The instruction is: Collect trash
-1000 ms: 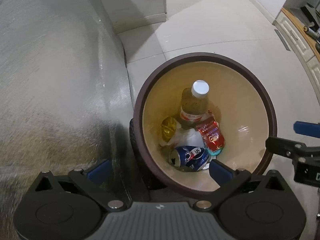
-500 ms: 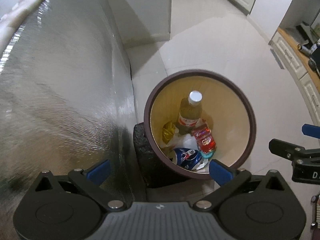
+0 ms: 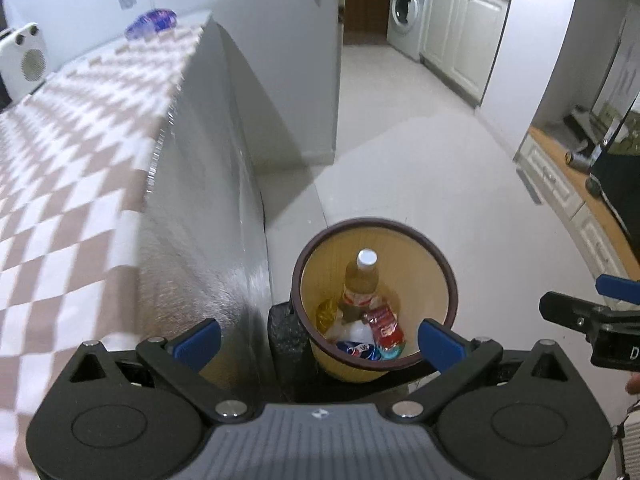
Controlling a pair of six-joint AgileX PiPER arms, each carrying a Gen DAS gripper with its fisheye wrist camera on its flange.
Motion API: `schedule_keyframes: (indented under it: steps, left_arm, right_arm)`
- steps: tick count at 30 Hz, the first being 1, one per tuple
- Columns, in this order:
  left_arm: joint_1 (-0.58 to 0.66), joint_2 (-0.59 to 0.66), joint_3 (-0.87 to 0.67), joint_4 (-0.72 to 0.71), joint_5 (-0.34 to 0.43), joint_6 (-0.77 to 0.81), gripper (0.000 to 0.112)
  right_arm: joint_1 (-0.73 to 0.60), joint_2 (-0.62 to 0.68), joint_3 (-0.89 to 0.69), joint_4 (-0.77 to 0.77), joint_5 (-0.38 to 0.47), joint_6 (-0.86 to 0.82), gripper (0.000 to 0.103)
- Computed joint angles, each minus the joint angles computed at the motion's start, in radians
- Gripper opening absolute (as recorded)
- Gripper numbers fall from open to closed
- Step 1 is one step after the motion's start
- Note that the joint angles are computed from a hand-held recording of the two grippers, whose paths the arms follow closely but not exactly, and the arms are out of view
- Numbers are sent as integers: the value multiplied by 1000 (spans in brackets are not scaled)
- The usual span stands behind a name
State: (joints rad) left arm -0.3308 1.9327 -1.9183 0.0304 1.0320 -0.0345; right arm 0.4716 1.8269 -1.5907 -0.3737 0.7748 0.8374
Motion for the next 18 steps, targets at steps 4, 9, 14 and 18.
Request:
schedule_keyframes:
  steps: [4, 9, 14, 18]
  left_arm:
    - [14, -128, 130, -30, -54, 14, 103]
    - [24, -272, 272, -31, -102, 9, 103]
    - [73, -386, 374, -75, -122, 30, 103]
    - [112, -466, 443, -93, -151, 45, 103]
  right_arm:
    - [64, -83, 46, -92, 11, 88, 103]
    - [148, -160, 85, -190, 34, 194, 103]
    - [241, -221, 110, -282, 82, 302, 103]
    - [311, -226, 88, -341, 152, 354, 103]
